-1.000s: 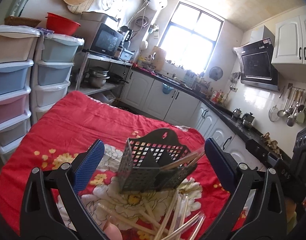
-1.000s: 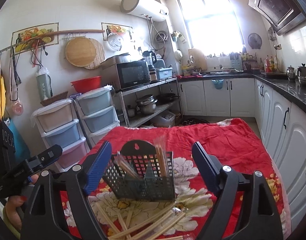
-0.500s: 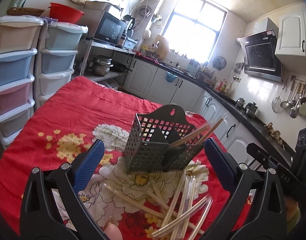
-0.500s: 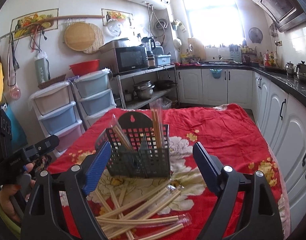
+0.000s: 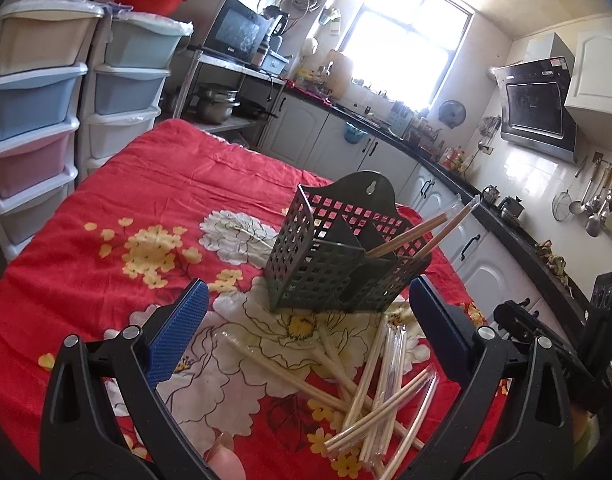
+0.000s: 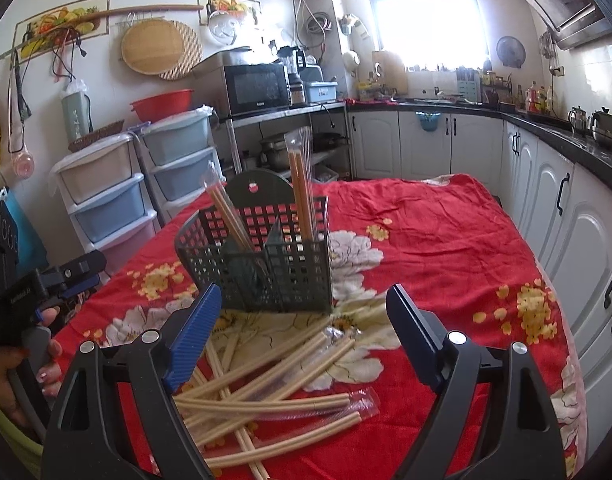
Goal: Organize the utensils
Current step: 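Move both open tools back over the chopstick pile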
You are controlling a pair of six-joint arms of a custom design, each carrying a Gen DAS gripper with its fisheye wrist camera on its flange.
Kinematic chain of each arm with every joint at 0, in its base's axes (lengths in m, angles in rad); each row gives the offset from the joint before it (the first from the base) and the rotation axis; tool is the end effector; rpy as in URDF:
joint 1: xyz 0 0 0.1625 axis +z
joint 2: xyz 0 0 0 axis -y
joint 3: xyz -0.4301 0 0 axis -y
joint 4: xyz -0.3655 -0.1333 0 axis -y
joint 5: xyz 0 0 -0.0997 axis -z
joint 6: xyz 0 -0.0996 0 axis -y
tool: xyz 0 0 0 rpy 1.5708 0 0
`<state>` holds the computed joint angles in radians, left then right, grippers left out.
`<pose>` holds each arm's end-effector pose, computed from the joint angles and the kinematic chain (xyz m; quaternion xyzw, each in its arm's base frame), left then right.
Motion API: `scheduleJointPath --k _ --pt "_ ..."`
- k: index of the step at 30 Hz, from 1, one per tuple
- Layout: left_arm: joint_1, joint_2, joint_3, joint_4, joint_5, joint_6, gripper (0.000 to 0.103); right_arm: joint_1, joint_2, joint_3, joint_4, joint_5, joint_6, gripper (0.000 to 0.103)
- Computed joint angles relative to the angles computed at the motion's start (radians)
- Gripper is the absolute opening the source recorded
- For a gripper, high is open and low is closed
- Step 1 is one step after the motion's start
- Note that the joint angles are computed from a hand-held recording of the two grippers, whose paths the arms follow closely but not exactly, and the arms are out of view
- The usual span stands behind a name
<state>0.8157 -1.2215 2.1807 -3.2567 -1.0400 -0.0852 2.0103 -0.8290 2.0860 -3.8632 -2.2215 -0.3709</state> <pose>-0.2011 -0.4817 0.2694 0.2085 0.8825 -0.4131 0.0840 0.2883 -0.4417 0.1773 0.1792 -0.8191 0.4782 0.2615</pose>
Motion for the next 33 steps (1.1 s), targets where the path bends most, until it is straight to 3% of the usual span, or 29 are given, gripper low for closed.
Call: scheduleJointPath --k 25,33 --pt "0.033 -0.005 0.034 0.112 -0.041 -0.059 0.092 -0.033 0.009 0.064 0.059 -0.024 0.025 0.082" --pt "0.047 0.007 0.026 0.157 -0.049 -0.078 0.092 -0.061 0.0 0.088 0.094 -0.01 0.068 0.082"
